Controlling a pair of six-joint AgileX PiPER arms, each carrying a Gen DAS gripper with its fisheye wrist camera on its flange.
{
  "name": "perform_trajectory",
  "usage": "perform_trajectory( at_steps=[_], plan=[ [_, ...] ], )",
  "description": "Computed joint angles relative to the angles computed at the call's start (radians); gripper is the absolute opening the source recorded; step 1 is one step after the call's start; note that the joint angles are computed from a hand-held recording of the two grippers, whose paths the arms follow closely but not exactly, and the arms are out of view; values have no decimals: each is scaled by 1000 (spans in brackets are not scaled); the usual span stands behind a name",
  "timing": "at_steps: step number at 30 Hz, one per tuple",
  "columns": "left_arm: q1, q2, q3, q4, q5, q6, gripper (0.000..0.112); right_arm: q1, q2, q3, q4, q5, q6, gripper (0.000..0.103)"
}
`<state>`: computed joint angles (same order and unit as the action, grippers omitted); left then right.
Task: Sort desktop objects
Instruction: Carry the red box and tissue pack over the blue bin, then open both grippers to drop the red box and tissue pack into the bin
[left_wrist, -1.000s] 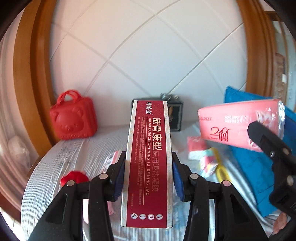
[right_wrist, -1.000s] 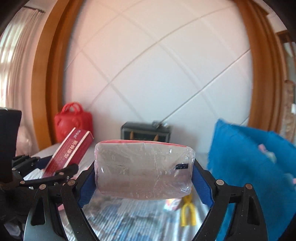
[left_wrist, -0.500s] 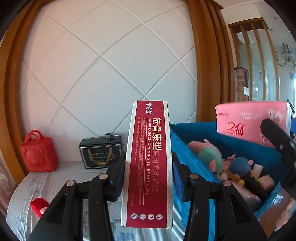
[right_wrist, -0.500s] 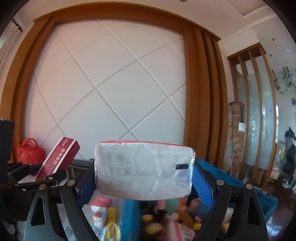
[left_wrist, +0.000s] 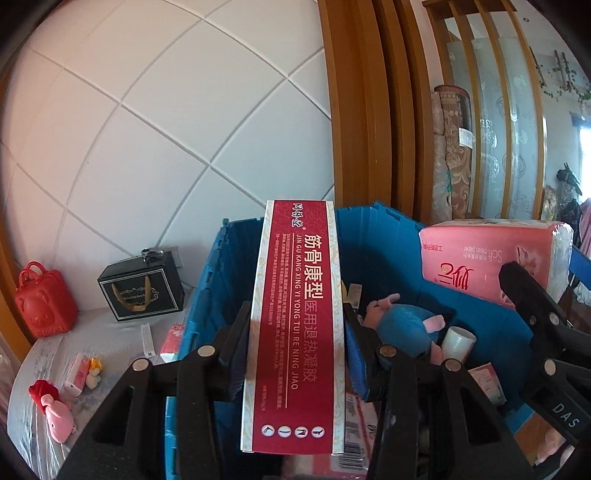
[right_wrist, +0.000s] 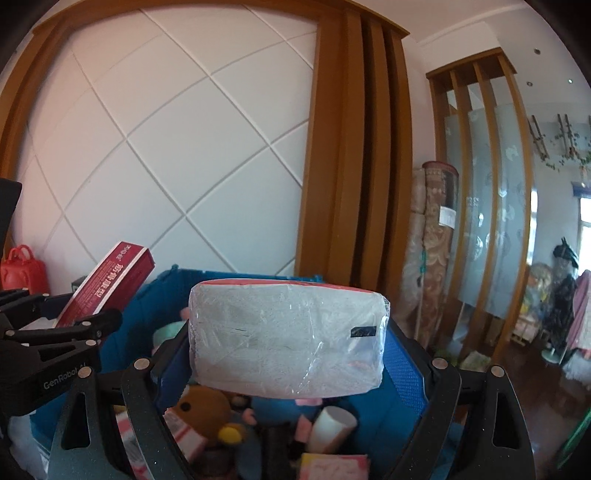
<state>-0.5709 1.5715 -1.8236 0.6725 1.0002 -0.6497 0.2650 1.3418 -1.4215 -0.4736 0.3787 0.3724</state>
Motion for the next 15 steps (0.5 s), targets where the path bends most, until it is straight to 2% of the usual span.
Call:
perform_trajectory(
  at_steps=[4,6,8,9,12,15],
  plan=[
    [-45,75,-78,-3,50,0,44,-101,27,3,214,-18,-206,91],
    [-61,82,-82,10,49,-13,44,-141,43,1,313,-18,-303,91],
    [-78,105,-114,20,70,-15,52,-162,54,-4,364,-8,-348,91],
    [-85,110,-119,31,79,-23,60,-167,57,-3,379,-6,-361,91],
    [-92,94,-93,55,61,-69,76,-183,64,-2,442,-5,-430,92],
    [-91,74,-64,53,53,-95,78,-191,65,1,475,-11,-473,96]
  ],
)
